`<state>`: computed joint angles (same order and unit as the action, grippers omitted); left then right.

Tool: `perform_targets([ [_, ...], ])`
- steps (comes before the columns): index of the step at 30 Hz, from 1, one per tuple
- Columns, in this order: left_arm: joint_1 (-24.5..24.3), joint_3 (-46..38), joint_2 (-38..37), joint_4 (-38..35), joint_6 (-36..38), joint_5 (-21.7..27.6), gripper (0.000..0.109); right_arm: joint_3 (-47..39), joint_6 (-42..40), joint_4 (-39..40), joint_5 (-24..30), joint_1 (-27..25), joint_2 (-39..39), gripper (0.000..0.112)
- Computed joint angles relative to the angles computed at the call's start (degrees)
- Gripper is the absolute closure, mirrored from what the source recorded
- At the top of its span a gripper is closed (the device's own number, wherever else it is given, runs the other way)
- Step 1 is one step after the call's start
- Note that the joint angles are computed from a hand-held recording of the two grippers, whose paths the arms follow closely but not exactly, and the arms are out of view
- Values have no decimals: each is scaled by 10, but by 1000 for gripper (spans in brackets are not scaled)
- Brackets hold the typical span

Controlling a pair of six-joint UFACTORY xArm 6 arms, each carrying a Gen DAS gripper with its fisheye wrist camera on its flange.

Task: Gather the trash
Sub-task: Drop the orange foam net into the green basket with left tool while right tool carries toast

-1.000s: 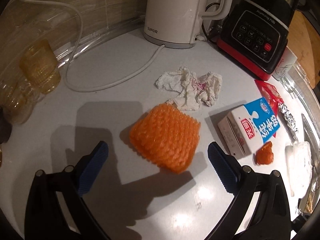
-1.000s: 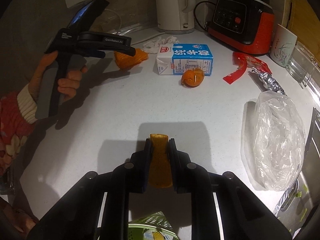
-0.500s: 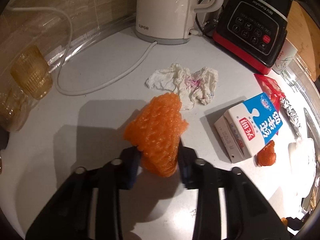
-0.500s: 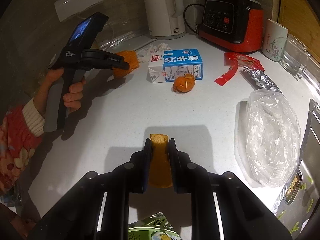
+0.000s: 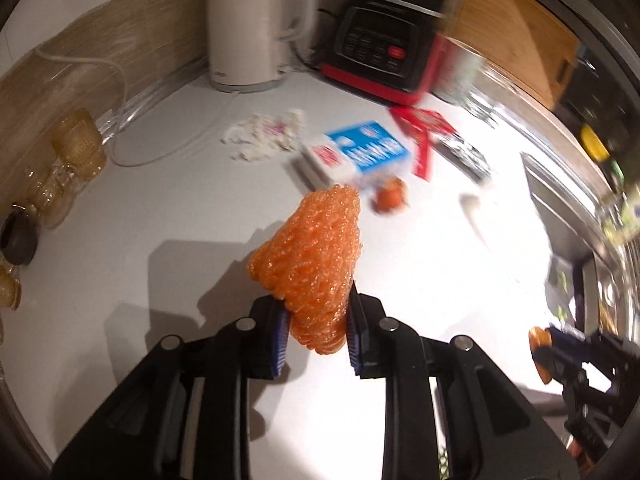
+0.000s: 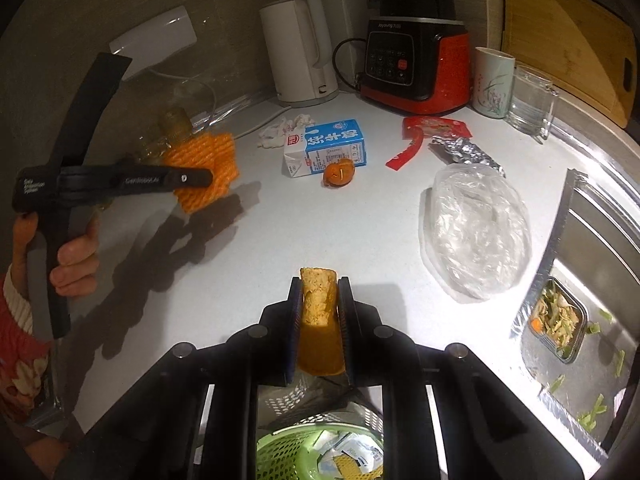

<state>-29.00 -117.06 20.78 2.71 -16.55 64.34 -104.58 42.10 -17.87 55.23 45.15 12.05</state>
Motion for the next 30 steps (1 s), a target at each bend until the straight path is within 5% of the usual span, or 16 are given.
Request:
perform_targets([
  [14,-158,194,-166,-27,49,-26,84,211,277,-159,141,141,-232,94],
  [30,-230,304,-246,-49,59,-31,83,243,412,-195,253,258,-274,94],
])
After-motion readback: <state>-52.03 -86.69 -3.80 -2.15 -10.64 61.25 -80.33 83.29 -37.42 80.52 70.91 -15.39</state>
